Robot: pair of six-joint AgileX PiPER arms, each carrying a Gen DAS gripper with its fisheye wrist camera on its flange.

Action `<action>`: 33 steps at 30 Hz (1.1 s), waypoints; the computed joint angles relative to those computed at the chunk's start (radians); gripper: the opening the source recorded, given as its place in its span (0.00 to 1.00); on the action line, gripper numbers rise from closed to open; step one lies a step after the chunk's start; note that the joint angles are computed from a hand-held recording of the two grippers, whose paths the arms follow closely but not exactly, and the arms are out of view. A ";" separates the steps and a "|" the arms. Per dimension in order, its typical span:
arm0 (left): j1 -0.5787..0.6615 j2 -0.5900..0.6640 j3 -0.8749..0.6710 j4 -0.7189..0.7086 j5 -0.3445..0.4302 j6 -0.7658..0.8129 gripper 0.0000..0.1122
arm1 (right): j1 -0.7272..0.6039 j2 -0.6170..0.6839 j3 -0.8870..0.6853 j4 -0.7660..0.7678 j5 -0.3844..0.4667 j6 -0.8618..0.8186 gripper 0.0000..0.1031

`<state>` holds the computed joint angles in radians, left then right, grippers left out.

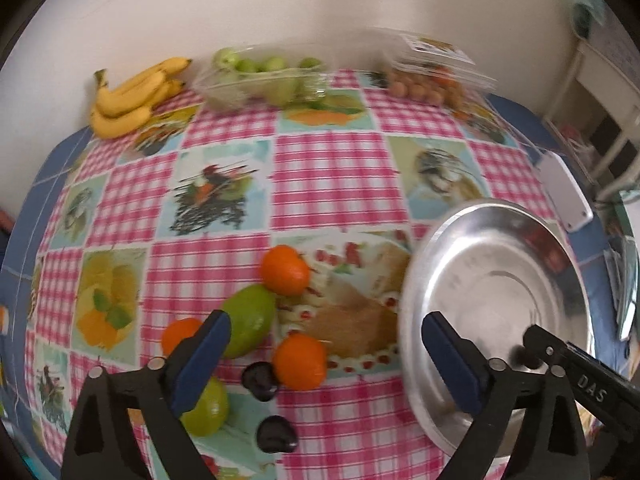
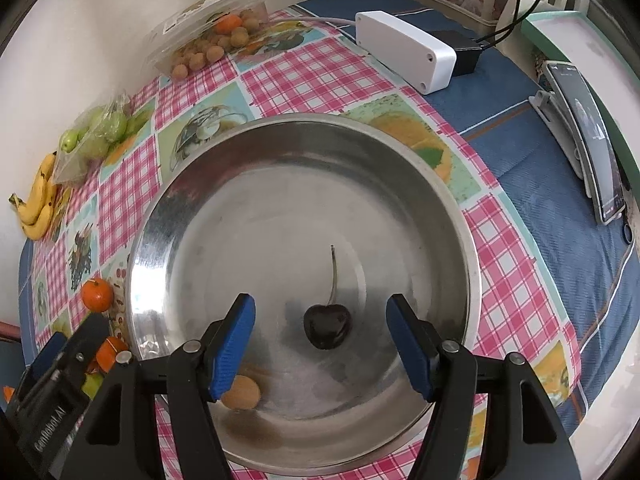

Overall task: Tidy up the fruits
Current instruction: 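Open the right gripper to drop the cherry while the left gripper releases the brown fruit into the bowl, then move both open grippers back toward the remaining fruit cluster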

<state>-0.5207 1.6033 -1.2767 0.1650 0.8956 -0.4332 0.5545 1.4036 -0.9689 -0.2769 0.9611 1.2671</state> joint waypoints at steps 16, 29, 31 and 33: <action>0.034 0.011 0.020 0.027 0.006 -0.040 0.91 | -0.001 0.015 -0.009 0.007 -0.003 -0.024 0.67; 0.039 0.002 0.051 0.076 -0.041 -0.059 0.92 | 0.014 0.035 -0.017 -0.002 -0.020 -0.043 1.00; 0.036 0.002 0.052 0.080 -0.043 -0.064 0.92 | 0.006 0.037 -0.017 0.004 -0.023 -0.056 1.00; 0.031 0.001 0.053 0.089 -0.045 -0.073 0.92 | 0.000 0.034 -0.016 0.008 -0.028 -0.065 1.00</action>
<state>-0.4896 1.6044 -1.2241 0.2537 0.8509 -0.5063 0.5545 1.4376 -0.9846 -0.2693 0.9331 1.2017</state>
